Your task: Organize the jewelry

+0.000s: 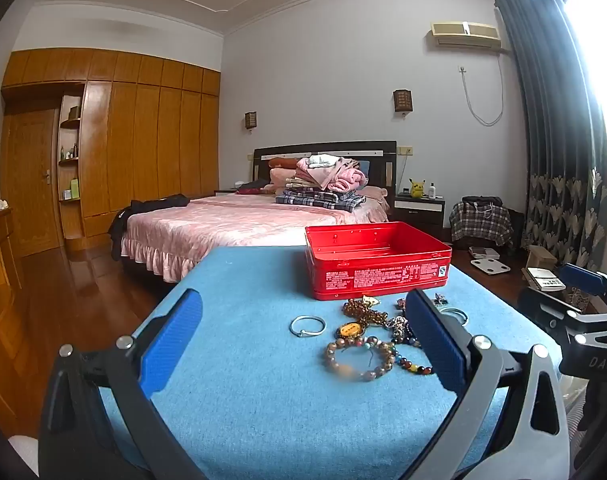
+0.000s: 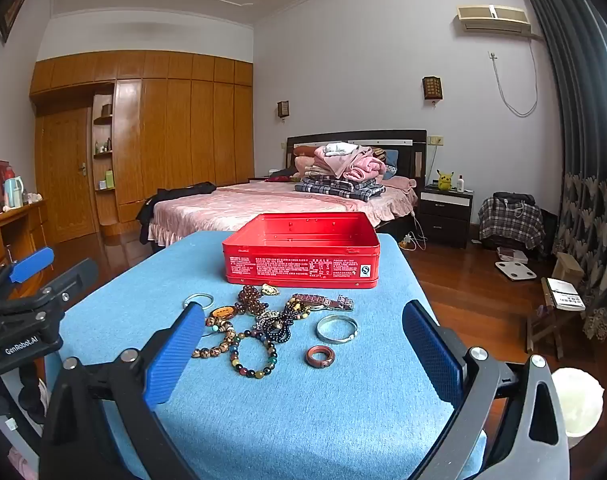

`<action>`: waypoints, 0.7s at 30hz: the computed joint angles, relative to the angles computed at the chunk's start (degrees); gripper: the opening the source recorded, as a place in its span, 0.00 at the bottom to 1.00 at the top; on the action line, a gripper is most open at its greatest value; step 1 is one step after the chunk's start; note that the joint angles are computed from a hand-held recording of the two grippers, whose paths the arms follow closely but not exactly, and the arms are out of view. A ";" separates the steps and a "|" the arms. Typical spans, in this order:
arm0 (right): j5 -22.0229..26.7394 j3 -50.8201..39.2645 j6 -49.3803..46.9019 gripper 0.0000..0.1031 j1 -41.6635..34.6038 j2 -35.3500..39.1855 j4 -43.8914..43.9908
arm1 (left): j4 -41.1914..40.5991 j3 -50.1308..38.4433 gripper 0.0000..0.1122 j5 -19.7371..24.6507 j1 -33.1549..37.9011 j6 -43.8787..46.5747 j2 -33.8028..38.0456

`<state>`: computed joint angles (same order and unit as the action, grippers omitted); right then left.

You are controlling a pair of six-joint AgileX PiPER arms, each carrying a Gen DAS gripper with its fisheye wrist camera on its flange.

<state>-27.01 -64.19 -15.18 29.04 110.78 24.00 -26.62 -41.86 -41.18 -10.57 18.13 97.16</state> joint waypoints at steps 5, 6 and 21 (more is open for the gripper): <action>0.21 -0.14 -0.21 0.94 -0.02 0.08 0.18 | -0.34 -0.02 0.87 0.23 -0.07 0.37 -0.14; 0.22 -0.19 -0.27 0.94 -0.01 0.12 0.23 | -0.37 0.04 0.87 0.17 -0.08 0.33 -0.20; -0.05 -0.01 0.00 0.94 -0.02 0.03 0.03 | -0.37 -0.16 0.87 0.55 -0.03 0.51 -0.08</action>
